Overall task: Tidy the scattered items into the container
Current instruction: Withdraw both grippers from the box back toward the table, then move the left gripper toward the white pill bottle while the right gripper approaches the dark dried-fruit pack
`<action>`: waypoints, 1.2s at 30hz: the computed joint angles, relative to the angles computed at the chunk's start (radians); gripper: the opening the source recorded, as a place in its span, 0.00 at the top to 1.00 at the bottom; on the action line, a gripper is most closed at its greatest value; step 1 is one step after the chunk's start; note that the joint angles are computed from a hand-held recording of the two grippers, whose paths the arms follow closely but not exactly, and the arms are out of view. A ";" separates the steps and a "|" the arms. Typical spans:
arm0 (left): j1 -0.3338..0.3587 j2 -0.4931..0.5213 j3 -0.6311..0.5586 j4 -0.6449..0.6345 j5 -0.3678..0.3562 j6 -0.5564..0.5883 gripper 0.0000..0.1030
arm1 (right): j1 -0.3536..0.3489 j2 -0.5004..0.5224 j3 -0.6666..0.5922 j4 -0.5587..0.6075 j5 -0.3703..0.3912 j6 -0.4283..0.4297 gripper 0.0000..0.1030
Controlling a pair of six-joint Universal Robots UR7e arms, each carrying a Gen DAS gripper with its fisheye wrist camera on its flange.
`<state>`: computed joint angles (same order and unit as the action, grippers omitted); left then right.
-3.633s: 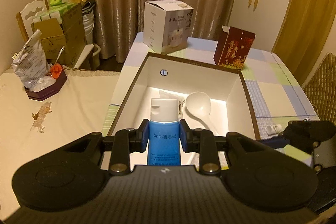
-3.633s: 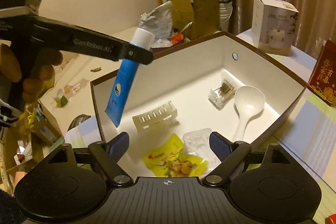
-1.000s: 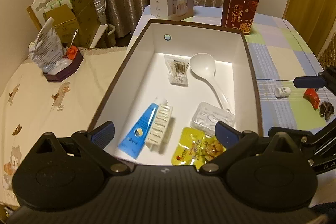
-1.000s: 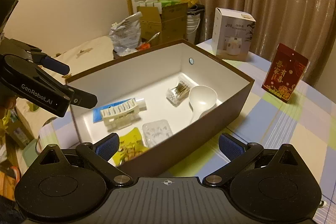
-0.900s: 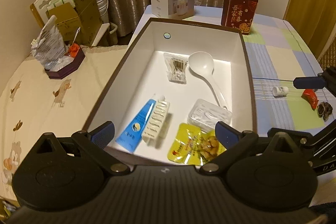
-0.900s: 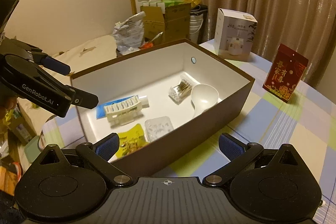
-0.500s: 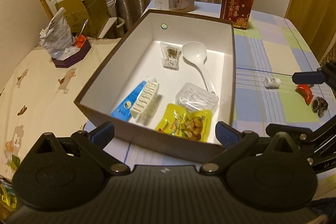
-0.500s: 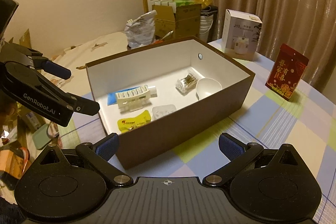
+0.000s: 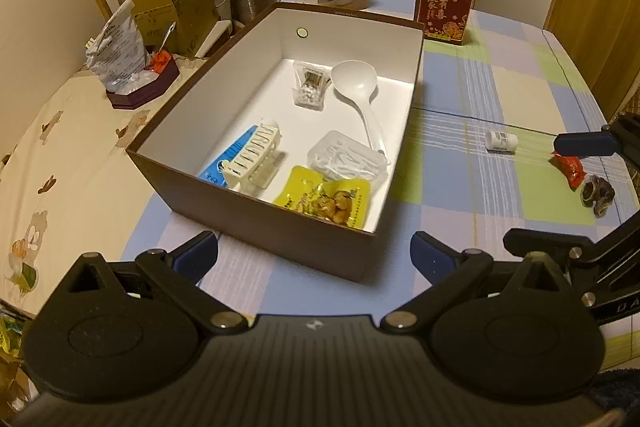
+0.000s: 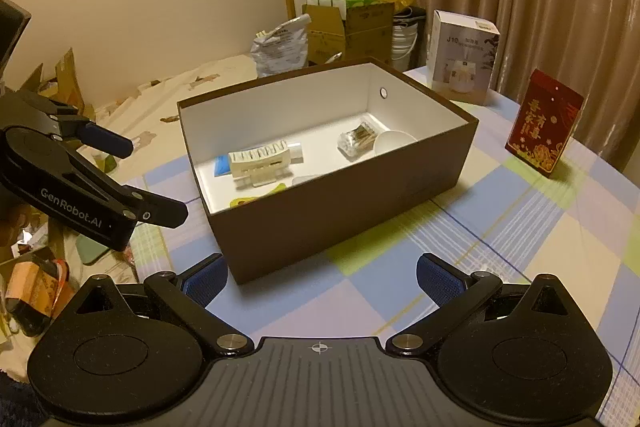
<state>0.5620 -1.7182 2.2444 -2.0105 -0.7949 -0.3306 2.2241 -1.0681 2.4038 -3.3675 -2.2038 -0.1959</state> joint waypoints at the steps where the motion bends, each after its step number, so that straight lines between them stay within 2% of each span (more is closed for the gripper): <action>1: -0.007 -0.001 0.003 0.007 0.000 -0.012 0.02 | -0.002 -0.008 0.007 0.001 0.003 0.000 0.00; 8: -0.044 0.008 0.019 0.036 -0.006 -0.082 0.02 | -0.013 -0.078 0.060 0.019 0.007 0.013 0.00; 14: -0.064 0.034 0.031 0.018 -0.035 -0.089 0.02 | -0.016 -0.144 0.106 0.047 -0.018 0.054 0.00; 24: -0.079 0.109 0.041 -0.073 -0.102 -0.019 0.02 | -0.009 -0.260 0.173 0.120 -0.099 0.164 0.00; 36: -0.084 0.221 0.034 -0.200 -0.181 0.095 0.02 | -0.009 -0.384 0.223 0.241 -0.226 0.352 0.00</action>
<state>0.4782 -1.4968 2.2788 -2.2102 -0.9761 -0.2357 2.2149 -1.4520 2.6268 -3.1270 -2.4299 0.1566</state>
